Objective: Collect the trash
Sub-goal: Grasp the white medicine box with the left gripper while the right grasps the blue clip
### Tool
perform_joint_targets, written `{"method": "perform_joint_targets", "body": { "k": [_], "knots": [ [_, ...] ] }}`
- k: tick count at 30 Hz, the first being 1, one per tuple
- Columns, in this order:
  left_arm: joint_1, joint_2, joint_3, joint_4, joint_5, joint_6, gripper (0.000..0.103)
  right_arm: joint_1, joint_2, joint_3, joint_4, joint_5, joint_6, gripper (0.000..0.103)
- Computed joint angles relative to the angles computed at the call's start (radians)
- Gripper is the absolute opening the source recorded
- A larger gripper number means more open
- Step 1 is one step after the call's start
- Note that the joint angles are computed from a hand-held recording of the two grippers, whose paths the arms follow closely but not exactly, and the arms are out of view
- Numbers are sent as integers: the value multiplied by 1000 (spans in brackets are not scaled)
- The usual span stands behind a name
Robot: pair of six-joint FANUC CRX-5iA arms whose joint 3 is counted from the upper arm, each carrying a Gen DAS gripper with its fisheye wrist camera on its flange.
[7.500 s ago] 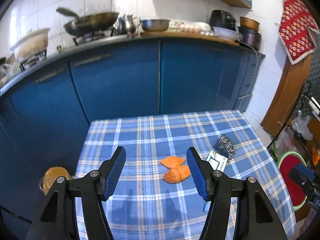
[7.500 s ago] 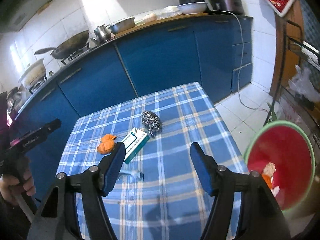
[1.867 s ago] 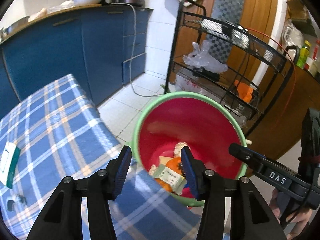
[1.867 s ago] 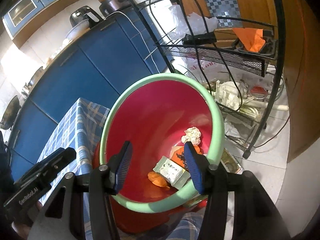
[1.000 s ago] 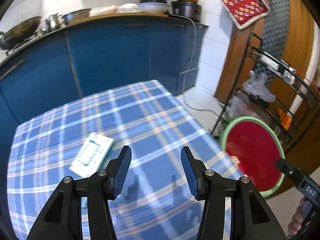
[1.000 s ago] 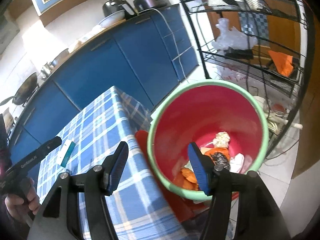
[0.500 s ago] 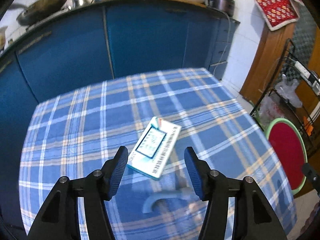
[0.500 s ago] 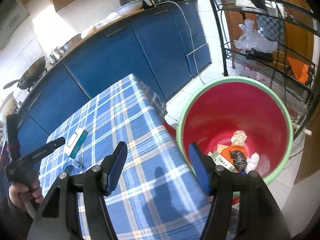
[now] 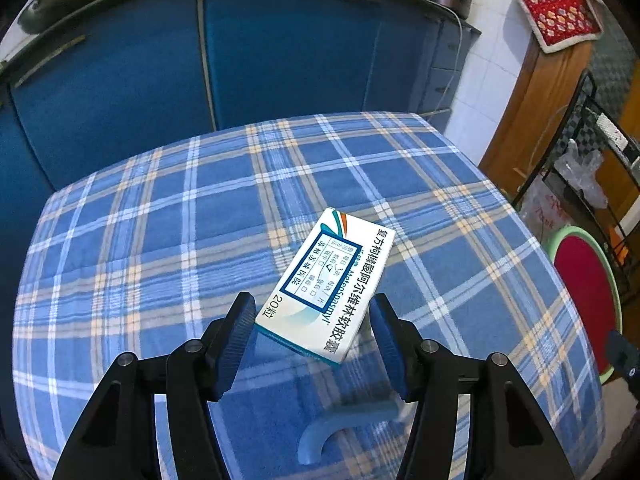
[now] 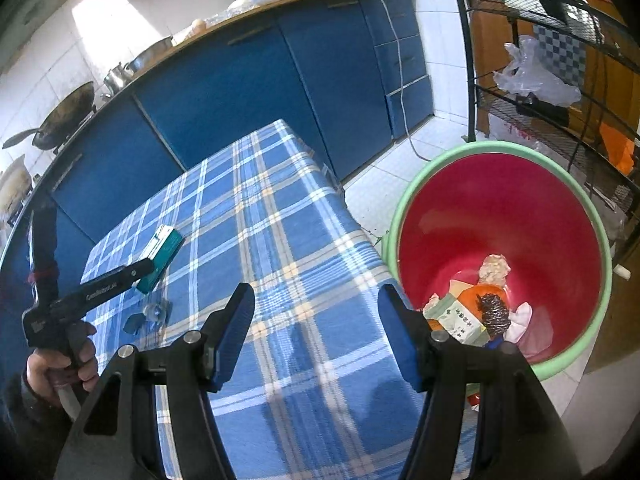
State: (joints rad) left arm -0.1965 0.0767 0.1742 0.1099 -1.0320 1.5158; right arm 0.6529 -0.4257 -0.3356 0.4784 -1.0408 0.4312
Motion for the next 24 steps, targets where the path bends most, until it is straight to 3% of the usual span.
{"method": "perform_joint_targets", "body": {
  "k": [15,24],
  "knots": [
    [-5,22,-17,8,51,10,59,10,41,23,-33,-3,33,66],
    [32,-85,-82,4,85,37,57,33,83,56,-65,30,92,66]
  ]
}}
